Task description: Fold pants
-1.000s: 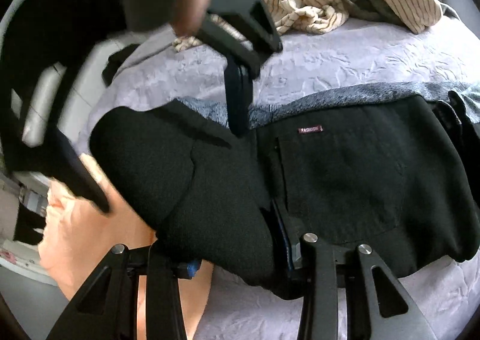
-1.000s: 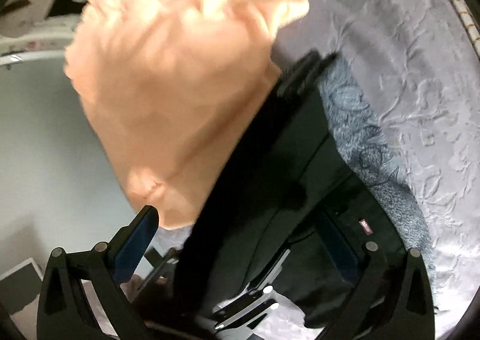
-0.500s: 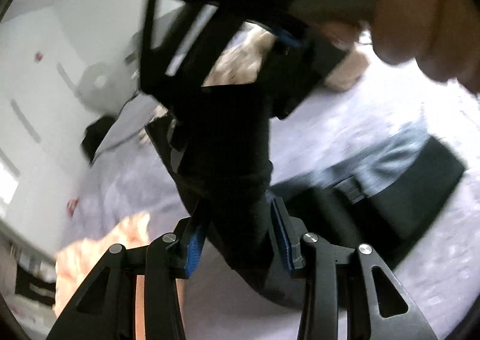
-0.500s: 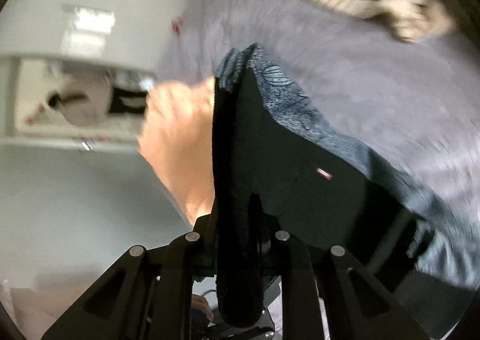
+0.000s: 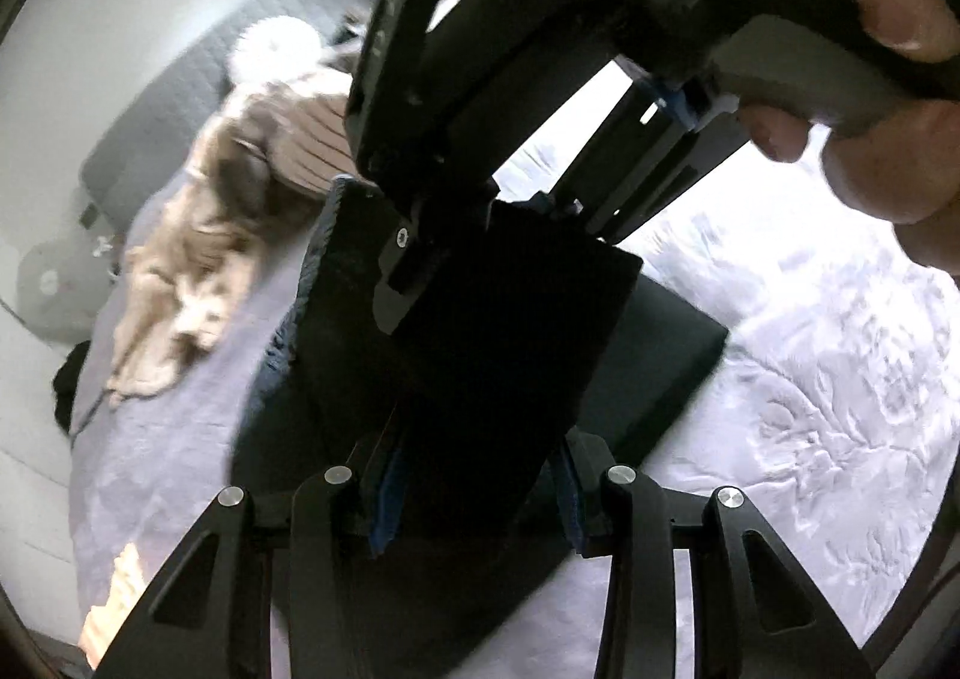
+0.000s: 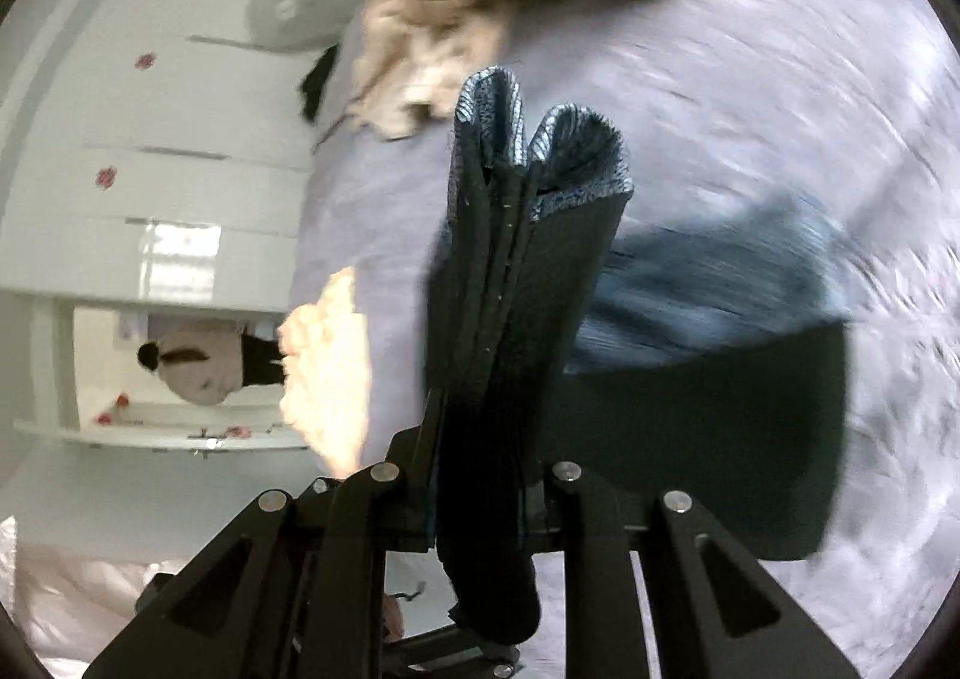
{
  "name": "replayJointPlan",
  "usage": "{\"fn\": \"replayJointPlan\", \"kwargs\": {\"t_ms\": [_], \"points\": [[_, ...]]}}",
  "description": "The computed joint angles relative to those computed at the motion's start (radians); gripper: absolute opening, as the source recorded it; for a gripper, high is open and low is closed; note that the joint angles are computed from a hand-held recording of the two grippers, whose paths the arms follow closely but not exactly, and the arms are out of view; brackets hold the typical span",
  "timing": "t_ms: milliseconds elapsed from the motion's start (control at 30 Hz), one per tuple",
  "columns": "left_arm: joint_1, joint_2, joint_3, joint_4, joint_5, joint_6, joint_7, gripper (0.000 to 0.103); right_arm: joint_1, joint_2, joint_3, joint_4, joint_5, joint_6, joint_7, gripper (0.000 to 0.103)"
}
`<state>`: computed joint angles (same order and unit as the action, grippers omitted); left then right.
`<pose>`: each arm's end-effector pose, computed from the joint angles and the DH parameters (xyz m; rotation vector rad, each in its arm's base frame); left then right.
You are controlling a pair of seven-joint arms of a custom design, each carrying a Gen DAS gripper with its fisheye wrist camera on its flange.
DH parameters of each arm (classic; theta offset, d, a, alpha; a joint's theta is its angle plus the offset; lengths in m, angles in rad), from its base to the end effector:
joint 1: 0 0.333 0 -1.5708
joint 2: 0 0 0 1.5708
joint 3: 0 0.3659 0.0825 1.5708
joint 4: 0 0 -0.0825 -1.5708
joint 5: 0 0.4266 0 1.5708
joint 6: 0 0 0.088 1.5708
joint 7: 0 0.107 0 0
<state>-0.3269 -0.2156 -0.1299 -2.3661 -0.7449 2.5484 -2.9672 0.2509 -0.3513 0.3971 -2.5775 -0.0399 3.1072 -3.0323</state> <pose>0.4743 -0.2258 0.4752 0.1217 2.7286 -0.7747 0.3765 0.3034 0.4960 -0.6943 2.1789 0.2101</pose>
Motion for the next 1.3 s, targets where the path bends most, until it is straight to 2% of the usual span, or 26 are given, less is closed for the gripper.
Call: {"fn": "replayJointPlan", "kwargs": {"t_ms": [100,167,233,367,433,467,533,567,600,633,767,933,1033,1100,1133,1167,1300], "points": [[-0.016,-0.009,-0.017,-0.055,0.009,0.055,0.014,0.042,-0.028,-0.034,0.048,-0.102,0.031,0.065,0.073,0.019],[-0.033,-0.029,-0.009,-0.069,-0.009,0.049,0.025,0.044,-0.080,-0.065,0.120,-0.142,0.051,0.111,0.116,0.020],[-0.041,-0.041,-0.001,-0.075,-0.017,0.037,0.031,0.044,-0.110,-0.101,0.166,-0.155,0.059,0.109,0.116,0.020],[-0.047,-0.028,-0.022,-0.088,0.039,0.043,-0.025,0.044,-0.050,-0.150,0.121,-0.199,0.072,0.037,0.096,0.019],[-0.045,-0.007,-0.030,-0.086,0.078,0.051,-0.049,0.045,-0.018,-0.146,0.094,-0.193,0.059,-0.059,0.087,0.019],[-0.043,-0.006,-0.030,-0.086,0.096,0.048,-0.053,0.048,-0.013,-0.144,0.094,-0.192,0.054,-0.082,0.105,0.020],[-0.038,-0.007,-0.021,-0.074,0.124,0.013,-0.058,0.055,-0.052,-0.157,0.146,-0.221,0.037,-0.040,0.193,0.019],[-0.025,-0.002,-0.016,-0.051,0.160,-0.047,-0.078,0.071,-0.077,-0.172,0.179,-0.228,0.027,-0.032,0.232,0.020],[-0.015,-0.005,-0.011,-0.038,0.173,-0.086,-0.089,0.077,-0.083,-0.182,0.190,-0.229,0.019,-0.039,0.254,0.020],[-0.008,-0.011,-0.004,-0.026,0.175,-0.113,-0.089,0.077,-0.077,-0.188,0.187,-0.224,0.011,-0.056,0.265,0.022],[0.042,0.000,0.007,0.047,0.233,-0.213,-0.131,0.077,0.001,-0.177,0.104,-0.169,-0.020,-0.193,0.251,0.025],[0.124,0.048,-0.023,0.130,0.425,-0.239,-0.399,0.077,0.067,-0.148,0.044,-0.087,-0.071,-0.361,0.250,0.028],[0.156,0.062,-0.031,0.162,0.524,-0.259,-0.579,0.077,0.112,-0.135,0.004,-0.055,-0.082,-0.424,0.240,0.030],[0.172,0.075,-0.033,0.189,0.575,-0.274,-0.695,0.077,0.158,-0.143,-0.027,-0.045,-0.062,-0.491,0.218,0.041],[0.179,0.072,-0.033,0.194,0.597,-0.273,-0.748,0.077,0.183,-0.140,-0.047,-0.034,-0.042,-0.537,0.198,0.059],[0.182,0.072,-0.032,0.200,0.609,-0.272,-0.777,0.077,0.210,-0.140,-0.068,-0.023,-0.014,-0.589,0.177,0.068],[0.188,0.069,-0.027,0.228,0.622,-0.276,-0.879,0.077,0.250,-0.167,-0.080,-0.033,0.020,-0.586,0.158,0.068]]}}
